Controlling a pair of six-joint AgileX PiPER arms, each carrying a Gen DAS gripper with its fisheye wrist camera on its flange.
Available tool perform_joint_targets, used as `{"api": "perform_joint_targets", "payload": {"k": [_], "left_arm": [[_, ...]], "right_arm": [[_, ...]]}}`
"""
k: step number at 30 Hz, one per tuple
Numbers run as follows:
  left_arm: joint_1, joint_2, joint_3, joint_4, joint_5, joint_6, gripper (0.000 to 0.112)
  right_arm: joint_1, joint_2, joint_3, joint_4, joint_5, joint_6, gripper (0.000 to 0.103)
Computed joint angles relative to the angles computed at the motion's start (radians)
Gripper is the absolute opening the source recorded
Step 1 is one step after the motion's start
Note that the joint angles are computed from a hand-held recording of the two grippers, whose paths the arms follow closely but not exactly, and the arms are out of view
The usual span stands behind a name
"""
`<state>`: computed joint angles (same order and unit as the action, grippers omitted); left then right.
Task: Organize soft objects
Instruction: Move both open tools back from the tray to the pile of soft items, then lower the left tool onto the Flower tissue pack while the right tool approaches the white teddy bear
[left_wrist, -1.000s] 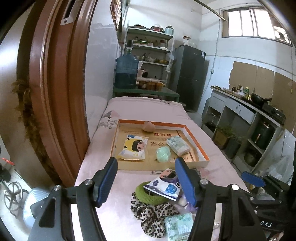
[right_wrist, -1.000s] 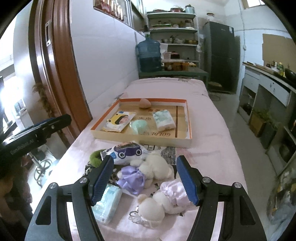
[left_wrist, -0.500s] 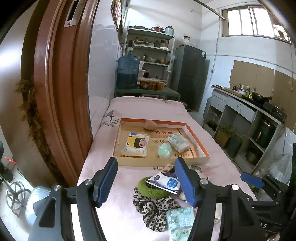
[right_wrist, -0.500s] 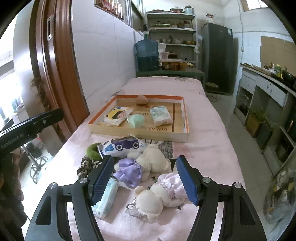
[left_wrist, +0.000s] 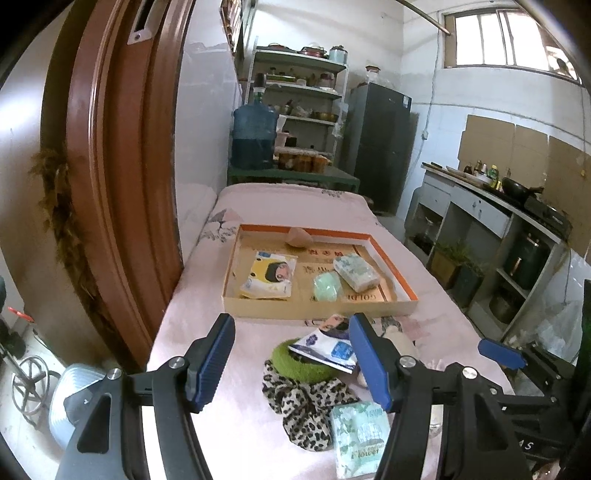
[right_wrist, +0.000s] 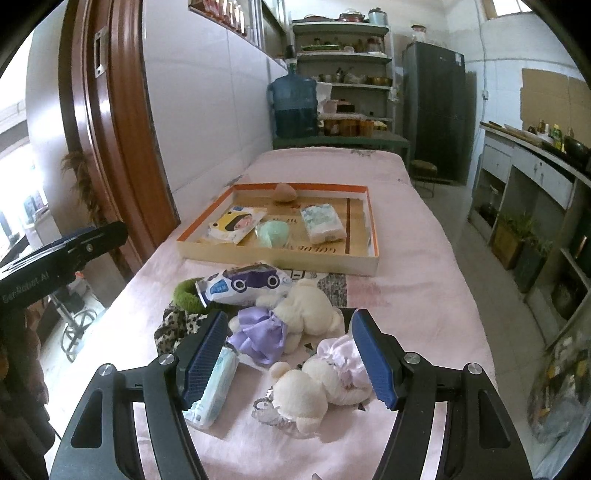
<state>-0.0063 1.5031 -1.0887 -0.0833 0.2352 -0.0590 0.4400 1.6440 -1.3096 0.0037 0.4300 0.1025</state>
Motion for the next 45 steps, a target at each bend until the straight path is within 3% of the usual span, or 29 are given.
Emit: {"api": "perform_joint_targets", "payload": {"k": [10,30,36,45], "left_arm": [[-0.013,0.021,0.046,-0.144,-0.008,0.142,0.064],[-0.024,0.003,0.187,-0.745,-0.057,0.721,0.064],[-0.057,0.011,0.214,-0.846,-0.065,0.817,0.064],[-0.090,0.045,0.230,-0.886,-0.068,0.853,0.064]], "right_arm": [[-0.014,0.008,0.020,0.020,0.003,-0.015,0.072],[-0.056,0.006,0.090,0.028,-0.015,0.018,0.072],[-0.066,0.016,0.095,0.074,-0.013,0.008,0.072],[-0.096,0.045,0.085,0.228,0.007,-0.105,0.072]]}}
